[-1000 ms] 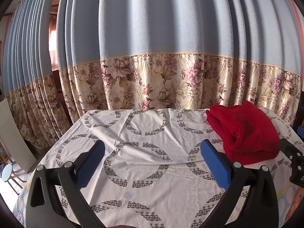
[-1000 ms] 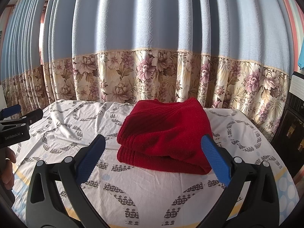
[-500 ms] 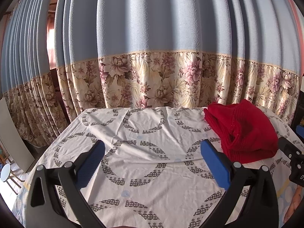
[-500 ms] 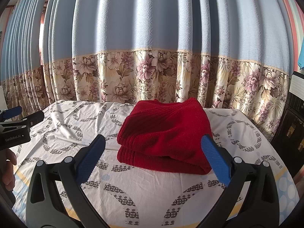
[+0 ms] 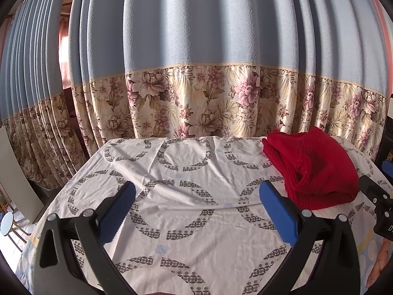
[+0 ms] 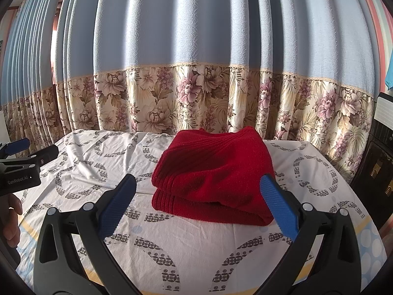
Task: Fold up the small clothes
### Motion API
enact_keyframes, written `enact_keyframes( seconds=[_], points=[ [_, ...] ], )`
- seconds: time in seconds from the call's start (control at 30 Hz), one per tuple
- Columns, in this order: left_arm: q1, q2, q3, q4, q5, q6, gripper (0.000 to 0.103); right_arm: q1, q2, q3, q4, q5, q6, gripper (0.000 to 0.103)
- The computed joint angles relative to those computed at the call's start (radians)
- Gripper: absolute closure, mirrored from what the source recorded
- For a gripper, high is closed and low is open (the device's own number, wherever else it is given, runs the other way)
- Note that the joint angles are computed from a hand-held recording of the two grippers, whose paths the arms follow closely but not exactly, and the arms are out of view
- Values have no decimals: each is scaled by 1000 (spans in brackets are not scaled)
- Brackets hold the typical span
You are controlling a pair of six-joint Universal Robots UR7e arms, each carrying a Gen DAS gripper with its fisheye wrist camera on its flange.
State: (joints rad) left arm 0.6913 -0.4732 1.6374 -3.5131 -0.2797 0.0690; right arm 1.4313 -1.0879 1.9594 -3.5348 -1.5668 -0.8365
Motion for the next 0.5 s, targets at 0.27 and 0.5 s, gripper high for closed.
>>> enact_keyframes(
  seconds=[0.27, 0.5],
  points=[
    [-1, -2, 5, -1, 1, -2, 2, 0, 1, 0, -1, -1, 0, 3],
    [-2, -2, 4, 3, 2, -4, 2, 2, 1, -1, 0, -3, 0, 3]
  ],
)
